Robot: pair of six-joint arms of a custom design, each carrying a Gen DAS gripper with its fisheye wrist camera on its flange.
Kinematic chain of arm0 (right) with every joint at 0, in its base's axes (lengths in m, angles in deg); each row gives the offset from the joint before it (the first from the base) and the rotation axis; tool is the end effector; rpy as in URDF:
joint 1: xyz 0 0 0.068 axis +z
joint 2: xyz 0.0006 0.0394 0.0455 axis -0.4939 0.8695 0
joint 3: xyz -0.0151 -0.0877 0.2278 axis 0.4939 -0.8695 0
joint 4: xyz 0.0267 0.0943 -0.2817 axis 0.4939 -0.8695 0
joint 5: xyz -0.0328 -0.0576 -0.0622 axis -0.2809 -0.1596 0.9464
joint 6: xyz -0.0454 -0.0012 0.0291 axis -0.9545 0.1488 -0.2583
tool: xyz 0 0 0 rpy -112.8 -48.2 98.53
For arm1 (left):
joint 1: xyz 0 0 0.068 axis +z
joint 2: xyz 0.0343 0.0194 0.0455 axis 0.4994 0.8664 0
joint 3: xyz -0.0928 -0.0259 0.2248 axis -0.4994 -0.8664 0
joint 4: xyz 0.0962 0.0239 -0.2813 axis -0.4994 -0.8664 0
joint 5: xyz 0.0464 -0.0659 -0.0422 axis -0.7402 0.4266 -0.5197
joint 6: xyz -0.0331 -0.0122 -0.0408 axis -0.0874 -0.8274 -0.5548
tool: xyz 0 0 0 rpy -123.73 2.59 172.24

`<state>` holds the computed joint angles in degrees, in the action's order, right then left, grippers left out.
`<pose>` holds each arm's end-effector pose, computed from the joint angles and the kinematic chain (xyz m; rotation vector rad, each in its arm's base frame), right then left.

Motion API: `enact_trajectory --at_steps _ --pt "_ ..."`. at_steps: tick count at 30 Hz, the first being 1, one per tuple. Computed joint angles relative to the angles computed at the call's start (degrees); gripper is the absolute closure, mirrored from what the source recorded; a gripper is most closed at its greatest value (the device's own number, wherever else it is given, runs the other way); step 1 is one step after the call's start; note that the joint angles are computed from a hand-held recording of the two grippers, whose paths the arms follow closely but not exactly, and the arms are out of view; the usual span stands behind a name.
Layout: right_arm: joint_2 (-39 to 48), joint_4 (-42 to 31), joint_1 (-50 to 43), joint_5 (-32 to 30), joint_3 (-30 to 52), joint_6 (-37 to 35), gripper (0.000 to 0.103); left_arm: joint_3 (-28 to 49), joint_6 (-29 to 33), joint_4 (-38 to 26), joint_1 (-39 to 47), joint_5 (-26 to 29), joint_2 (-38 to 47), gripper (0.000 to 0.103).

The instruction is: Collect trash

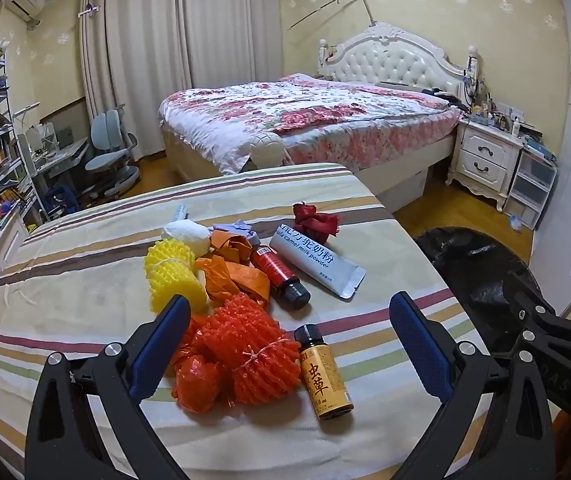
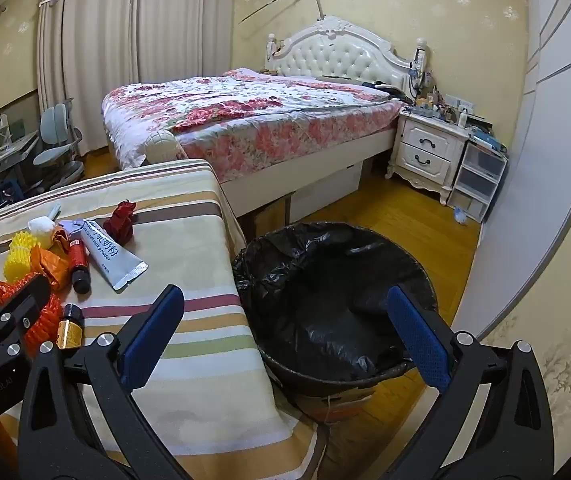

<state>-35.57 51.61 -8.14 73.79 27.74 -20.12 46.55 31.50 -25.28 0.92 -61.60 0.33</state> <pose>0.1897 0.0517 0.1277 0.4714 2.1481 -0.2647 0.2593 -0.1355 0.1290 0.3664 2.1834 -0.0843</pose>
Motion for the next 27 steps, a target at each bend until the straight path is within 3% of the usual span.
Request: enact_trajectory --at_steps 11,27 --pt "-1.43 -1.03 0.09 -0.09 -0.35 0.28 0.004 -1.67 -2.6 -1.14 -1.84 -1.81 -3.2 0.006" --pt "-2.59 -2.15 0.28 -0.03 -0.53 0.62 0.004 -1.39 -1.78 -1.29 -0.14 -0.02 -3.14 0.006"
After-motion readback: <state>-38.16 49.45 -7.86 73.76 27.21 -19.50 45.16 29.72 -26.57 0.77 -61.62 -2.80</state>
